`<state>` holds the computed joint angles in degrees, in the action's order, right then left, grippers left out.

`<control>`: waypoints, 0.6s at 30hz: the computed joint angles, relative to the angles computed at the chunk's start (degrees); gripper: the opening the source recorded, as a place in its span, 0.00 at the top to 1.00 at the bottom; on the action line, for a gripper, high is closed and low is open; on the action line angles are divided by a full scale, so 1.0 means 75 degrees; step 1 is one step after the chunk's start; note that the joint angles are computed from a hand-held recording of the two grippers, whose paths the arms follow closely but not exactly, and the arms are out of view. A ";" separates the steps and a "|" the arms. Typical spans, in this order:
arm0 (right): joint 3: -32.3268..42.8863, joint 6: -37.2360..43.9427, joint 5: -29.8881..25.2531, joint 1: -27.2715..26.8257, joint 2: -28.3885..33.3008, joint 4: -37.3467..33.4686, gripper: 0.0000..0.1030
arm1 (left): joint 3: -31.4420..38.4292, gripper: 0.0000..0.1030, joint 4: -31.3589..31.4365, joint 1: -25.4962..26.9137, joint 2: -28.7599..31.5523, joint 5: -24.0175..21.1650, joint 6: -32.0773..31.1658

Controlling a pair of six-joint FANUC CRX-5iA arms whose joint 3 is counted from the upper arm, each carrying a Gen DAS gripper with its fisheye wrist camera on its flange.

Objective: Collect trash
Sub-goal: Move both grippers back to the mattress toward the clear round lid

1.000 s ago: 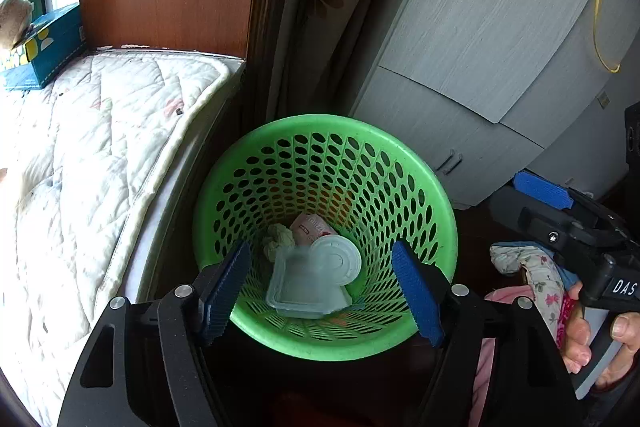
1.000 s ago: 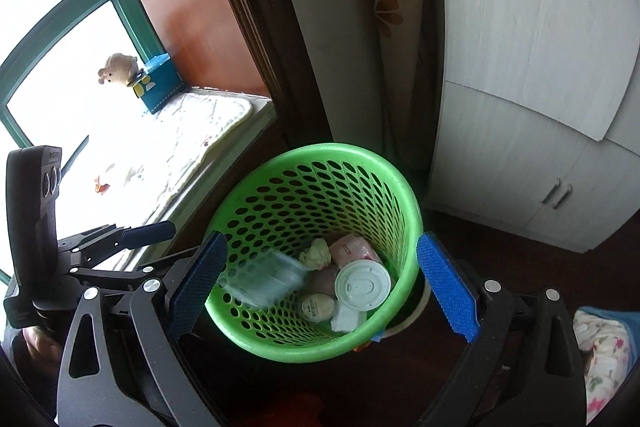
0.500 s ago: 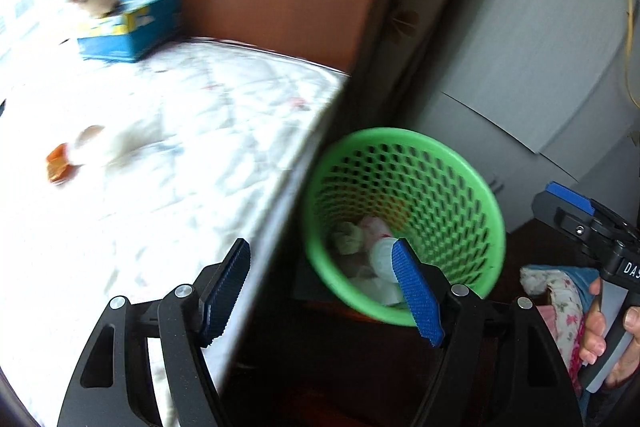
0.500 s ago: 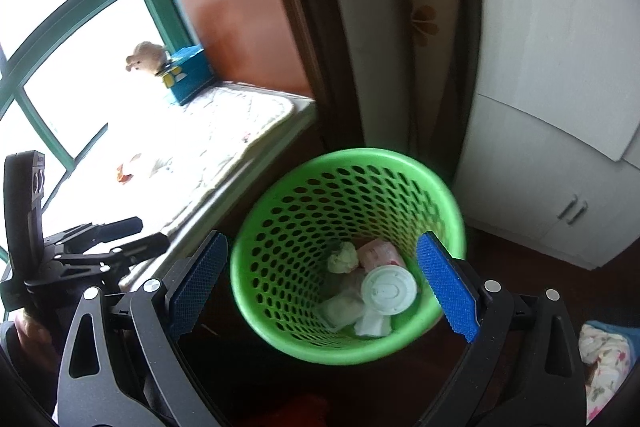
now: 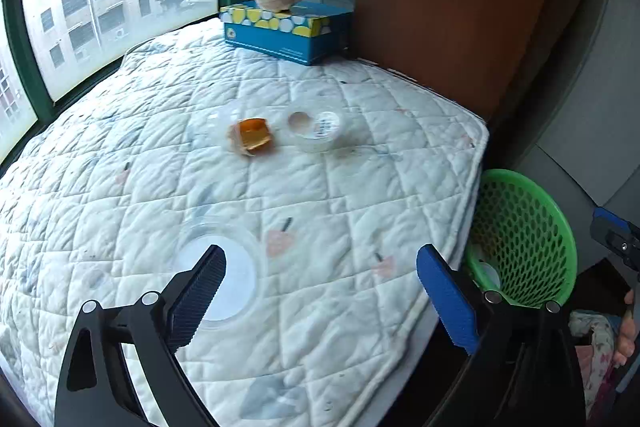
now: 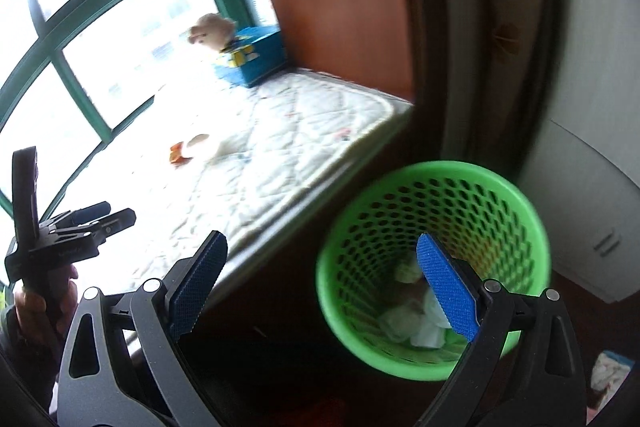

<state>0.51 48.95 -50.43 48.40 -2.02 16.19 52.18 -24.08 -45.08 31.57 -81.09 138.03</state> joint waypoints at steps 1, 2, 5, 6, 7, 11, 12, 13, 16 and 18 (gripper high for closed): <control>0.0103 0.0063 -0.0012 0.0037 0.0088 -0.0042 0.08 | -0.0312 0.09 0.0021 0.0075 -0.0186 0.0065 0.0054; 0.0210 0.0137 -0.0037 0.0072 0.0175 -0.0108 0.08 | -0.0588 0.09 0.0078 0.0148 -0.0339 0.0137 0.0087; 0.0544 0.0356 -0.0150 0.0210 0.0457 -0.0207 0.08 | -0.1259 0.08 0.0307 0.0394 -0.0676 0.0209 0.0131; 0.0653 0.0427 -0.0174 0.0246 0.0547 -0.0234 0.08 | -0.1487 0.08 0.0402 0.0476 -0.0782 0.0261 0.0124; 0.0746 0.0487 -0.0186 0.0273 0.0620 -0.0284 0.08 | -0.1670 0.08 0.0516 0.0558 -0.0853 0.0309 0.0084; 0.1142 0.0675 -0.0278 0.0351 0.0937 -0.0446 0.08 | -0.2226 0.08 0.0694 0.0719 -0.1077 0.0492 0.0102; 0.1256 0.0742 -0.0321 0.0355 0.1026 -0.0507 0.08 | -0.2340 0.08 0.0761 0.0768 -0.1113 0.0567 0.0103; 0.1366 0.0807 -0.0362 0.0367 0.1116 -0.0557 0.08 | -0.2422 0.08 0.0838 0.0810 -0.1128 0.0643 0.0070; 0.1648 0.0970 -0.0478 0.0423 0.1367 -0.0672 0.08 | -0.2572 0.08 0.0998 0.0902 -0.1127 0.0765 -0.0045; 0.1849 0.1089 -0.0556 0.0439 0.1546 -0.0765 0.08 | -0.2681 0.08 0.1118 0.0960 -0.1137 0.0905 -0.0111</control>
<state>14.38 57.12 -54.60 51.70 9.58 10.46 32.08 -15.70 -37.88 23.04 -74.30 137.20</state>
